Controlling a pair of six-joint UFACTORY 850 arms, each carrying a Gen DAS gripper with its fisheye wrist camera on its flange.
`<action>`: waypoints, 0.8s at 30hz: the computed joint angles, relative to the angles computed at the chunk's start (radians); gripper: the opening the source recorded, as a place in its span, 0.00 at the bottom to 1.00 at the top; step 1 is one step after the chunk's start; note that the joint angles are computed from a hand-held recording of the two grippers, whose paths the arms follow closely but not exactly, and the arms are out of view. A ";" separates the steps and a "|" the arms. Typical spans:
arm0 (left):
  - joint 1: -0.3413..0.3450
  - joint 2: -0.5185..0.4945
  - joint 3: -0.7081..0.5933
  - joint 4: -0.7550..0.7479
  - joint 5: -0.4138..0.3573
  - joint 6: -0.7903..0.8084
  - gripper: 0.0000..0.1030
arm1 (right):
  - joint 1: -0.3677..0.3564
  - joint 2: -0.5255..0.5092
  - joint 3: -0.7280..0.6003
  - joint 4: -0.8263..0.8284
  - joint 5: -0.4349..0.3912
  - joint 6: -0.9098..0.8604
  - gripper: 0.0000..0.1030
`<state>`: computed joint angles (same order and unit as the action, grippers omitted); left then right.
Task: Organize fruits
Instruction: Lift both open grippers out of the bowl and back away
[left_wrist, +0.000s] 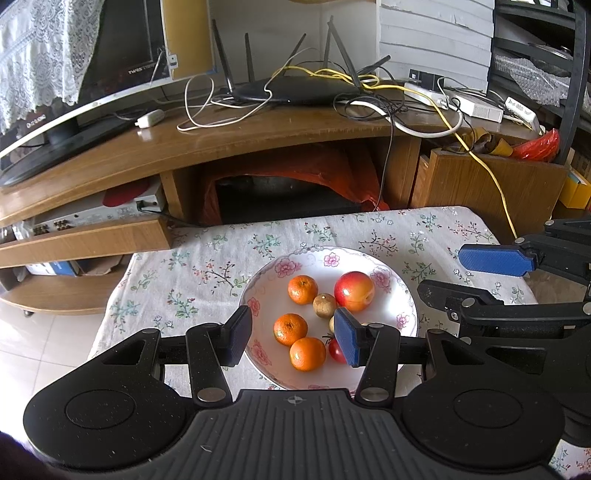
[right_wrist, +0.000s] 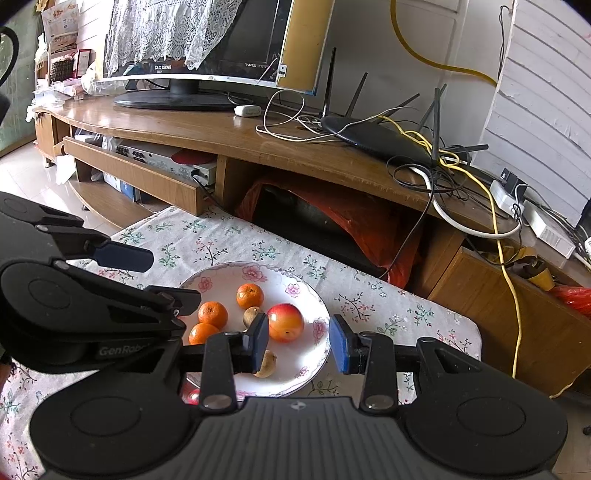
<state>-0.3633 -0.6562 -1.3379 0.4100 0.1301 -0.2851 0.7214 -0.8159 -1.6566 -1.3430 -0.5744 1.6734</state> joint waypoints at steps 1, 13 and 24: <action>0.000 0.000 0.000 0.000 0.000 0.000 0.56 | 0.000 0.000 -0.001 0.001 0.000 -0.001 0.36; -0.006 0.005 0.015 -0.081 -0.016 0.127 0.60 | -0.005 0.002 0.011 0.044 0.019 -0.016 0.39; -0.005 0.016 0.041 -0.132 -0.016 0.207 0.60 | 0.002 0.007 0.024 0.103 0.030 -0.043 0.39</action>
